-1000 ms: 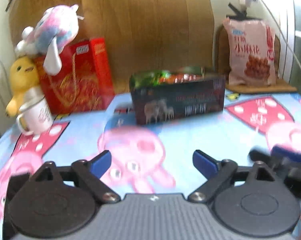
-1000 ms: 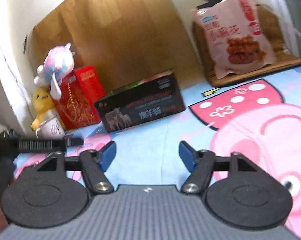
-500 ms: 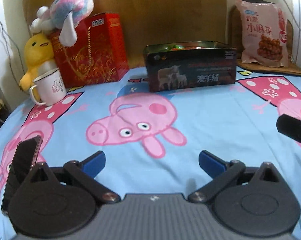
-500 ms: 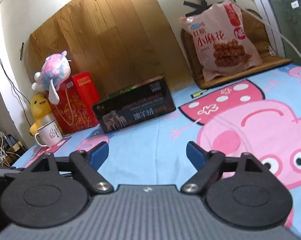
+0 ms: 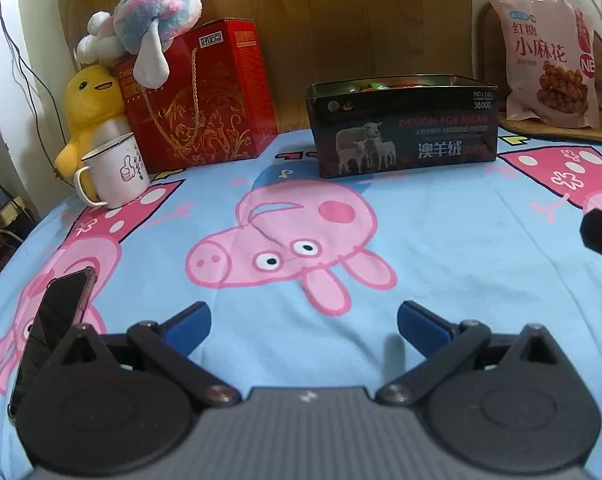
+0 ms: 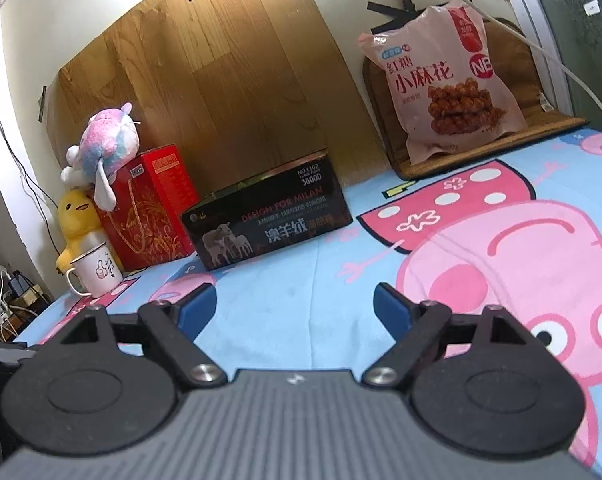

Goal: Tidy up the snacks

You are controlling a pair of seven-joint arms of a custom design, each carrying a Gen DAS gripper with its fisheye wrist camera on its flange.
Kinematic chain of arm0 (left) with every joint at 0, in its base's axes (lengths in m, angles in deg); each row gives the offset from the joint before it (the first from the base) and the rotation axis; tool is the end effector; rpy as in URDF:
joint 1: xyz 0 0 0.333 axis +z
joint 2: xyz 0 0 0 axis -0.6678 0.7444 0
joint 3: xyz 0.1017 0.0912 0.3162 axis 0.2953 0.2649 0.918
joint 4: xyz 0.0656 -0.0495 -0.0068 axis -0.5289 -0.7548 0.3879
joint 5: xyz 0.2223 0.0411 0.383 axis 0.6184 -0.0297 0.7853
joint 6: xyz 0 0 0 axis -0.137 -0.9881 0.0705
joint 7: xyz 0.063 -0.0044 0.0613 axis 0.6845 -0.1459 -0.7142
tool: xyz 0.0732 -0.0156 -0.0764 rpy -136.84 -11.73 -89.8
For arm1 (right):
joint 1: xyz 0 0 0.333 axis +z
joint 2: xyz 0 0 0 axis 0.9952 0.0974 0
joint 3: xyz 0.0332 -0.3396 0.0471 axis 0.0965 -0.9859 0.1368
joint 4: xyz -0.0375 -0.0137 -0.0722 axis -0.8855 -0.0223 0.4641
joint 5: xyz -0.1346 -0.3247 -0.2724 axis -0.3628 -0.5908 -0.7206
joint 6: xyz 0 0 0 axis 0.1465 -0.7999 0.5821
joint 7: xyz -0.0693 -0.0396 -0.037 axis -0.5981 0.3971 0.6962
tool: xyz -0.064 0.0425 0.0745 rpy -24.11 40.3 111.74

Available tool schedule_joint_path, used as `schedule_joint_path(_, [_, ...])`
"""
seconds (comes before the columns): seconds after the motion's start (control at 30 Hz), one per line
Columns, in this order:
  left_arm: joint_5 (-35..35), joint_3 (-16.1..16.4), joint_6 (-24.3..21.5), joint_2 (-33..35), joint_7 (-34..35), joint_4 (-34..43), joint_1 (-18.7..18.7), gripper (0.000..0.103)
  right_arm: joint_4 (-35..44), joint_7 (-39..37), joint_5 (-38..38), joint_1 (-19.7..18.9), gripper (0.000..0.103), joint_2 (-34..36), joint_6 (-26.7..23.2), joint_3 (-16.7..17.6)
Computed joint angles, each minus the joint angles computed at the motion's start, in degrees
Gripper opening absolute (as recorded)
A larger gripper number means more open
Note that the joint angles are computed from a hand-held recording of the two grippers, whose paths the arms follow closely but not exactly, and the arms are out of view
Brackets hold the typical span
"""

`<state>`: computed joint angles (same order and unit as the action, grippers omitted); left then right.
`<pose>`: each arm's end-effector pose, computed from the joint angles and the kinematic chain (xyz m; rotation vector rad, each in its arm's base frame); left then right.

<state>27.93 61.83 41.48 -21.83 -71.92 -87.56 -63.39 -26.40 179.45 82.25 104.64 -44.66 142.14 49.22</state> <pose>0.5229 -0.3578 0.4867 -1.7854 1.4093 -0.4453 0.6492 0.4635 0.4357 -1.4643 1.0973 -0.3202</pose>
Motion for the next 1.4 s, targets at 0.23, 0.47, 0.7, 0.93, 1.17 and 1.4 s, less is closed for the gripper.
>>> schedule_joint_path(0.23, [0.9,0.1,-3.4,1.8,-1.0,1.8,-0.7,0.103,0.6,-4.5,5.3,5.8,0.089,0.0,4.2,-6.8])
schedule_joint_path(0.47, [1.5,0.5,-7.6,3.6,-0.2,3.9,-1.8,0.103,1.7,1.9,-0.8,-2.5,0.09,2.2,1.5,1.9])
schedule_joint_path(0.7, [2.4,0.7,-11.0,5.2,1.0,5.8,-3.2,0.103,2.2,9.8,-10.7,-10.8,0.091,5.1,0.7,10.7])
schedule_joint_path(0.93, [2.5,1.0,-13.0,5.9,2.0,7.1,-3.9,0.103,2.7,14.9,-15.8,-14.0,0.092,6.6,0.4,13.7])
schedule_joint_path(1.17, [3.5,1.2,-13.5,6.0,1.7,7.7,-4.2,0.103,3.2,17.1,-20.2,-16.7,0.092,8.2,-0.5,16.8])
schedule_joint_path(1.4, [3.1,1.2,-16.1,7.2,2.7,9.4,-4.8,0.103,3.5,18.2,-23.5,-18.6,0.093,9.4,-0.5,19.2])
